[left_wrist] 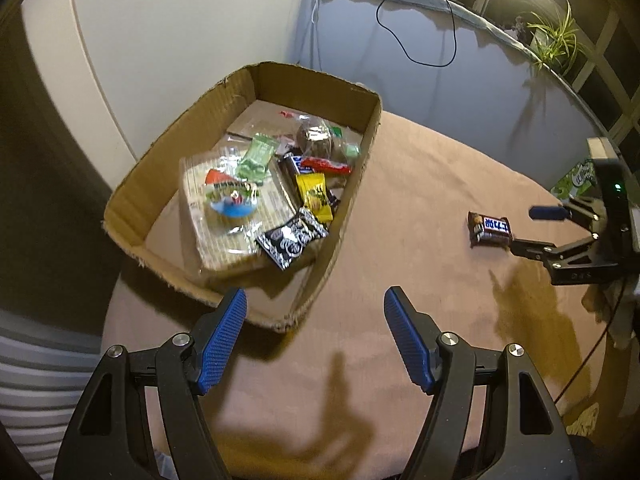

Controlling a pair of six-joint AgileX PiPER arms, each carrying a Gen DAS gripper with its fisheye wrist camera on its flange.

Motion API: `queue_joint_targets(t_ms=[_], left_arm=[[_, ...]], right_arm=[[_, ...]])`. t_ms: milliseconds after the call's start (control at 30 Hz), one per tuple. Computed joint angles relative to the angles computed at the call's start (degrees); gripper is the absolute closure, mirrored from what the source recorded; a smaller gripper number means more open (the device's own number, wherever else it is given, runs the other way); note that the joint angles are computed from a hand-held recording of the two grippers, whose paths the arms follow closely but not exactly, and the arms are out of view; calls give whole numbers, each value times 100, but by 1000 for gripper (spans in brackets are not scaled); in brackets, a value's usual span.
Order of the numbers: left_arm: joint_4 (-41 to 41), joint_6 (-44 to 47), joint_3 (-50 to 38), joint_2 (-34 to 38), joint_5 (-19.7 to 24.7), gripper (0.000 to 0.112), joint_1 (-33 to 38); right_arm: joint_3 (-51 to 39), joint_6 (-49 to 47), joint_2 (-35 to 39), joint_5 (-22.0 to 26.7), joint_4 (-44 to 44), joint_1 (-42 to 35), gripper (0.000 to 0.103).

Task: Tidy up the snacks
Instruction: 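Move the right tool to the chocolate bar on the table, then close the right tool on the chocolate bar, then carry the chocolate bar over the box with the right tool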

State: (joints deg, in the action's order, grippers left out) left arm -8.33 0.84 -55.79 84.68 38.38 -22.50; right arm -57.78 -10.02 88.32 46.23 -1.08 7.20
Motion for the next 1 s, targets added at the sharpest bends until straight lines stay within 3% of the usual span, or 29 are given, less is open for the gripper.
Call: queue_joint_targets(t_ms=[367,533,767,1000], left_arm=[[-25,-33,255,-282,9,41,103],[-9,-61,388,-417,5,41,201],[-84,17,504,-546,-5,41,292],[-127,53,571,-630,-10,41,328]], right_arm=[[-387,-291,660,101,-627,460,24],[-521,-446,904,152,-599,449,38],[-599,-617,1142,160,-536,327,47],[-627,-514,1219,146,-263,332,65]])
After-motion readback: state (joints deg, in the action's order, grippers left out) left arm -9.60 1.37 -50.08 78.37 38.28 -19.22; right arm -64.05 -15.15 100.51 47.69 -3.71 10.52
